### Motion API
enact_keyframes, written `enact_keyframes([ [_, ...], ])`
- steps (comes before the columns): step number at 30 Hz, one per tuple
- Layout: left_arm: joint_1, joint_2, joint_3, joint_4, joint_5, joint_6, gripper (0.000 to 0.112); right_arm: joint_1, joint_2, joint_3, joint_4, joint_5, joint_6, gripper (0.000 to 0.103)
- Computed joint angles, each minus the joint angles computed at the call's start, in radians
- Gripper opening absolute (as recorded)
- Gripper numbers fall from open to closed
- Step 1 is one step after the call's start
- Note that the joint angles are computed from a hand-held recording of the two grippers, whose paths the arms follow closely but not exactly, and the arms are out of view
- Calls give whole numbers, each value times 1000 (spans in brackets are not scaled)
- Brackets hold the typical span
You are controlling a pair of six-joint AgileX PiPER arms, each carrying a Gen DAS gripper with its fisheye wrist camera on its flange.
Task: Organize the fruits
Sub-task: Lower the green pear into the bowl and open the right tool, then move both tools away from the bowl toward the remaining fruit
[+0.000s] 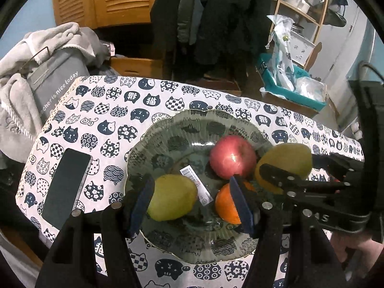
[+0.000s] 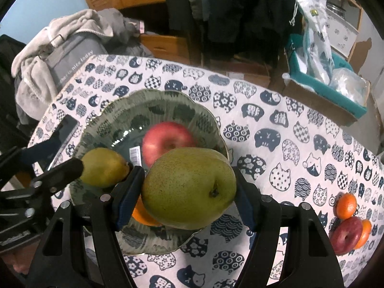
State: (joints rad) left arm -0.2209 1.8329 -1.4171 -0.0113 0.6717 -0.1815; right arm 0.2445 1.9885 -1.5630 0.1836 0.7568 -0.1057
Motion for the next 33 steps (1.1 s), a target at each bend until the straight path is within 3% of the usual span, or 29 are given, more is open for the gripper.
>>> enact_keyframes([
  [8, -6, -1, 0, 13, -1, -9, 66, -11, 42, -29, 28, 25, -16, 72],
  [17, -15, -1, -8, 25, 2, -13, 66, -28, -6, -30, 77, 8, -56, 72],
  [33, -82, -42, -62, 30, 20, -34, 73, -89, -224, 93, 8, -78, -8, 72],
])
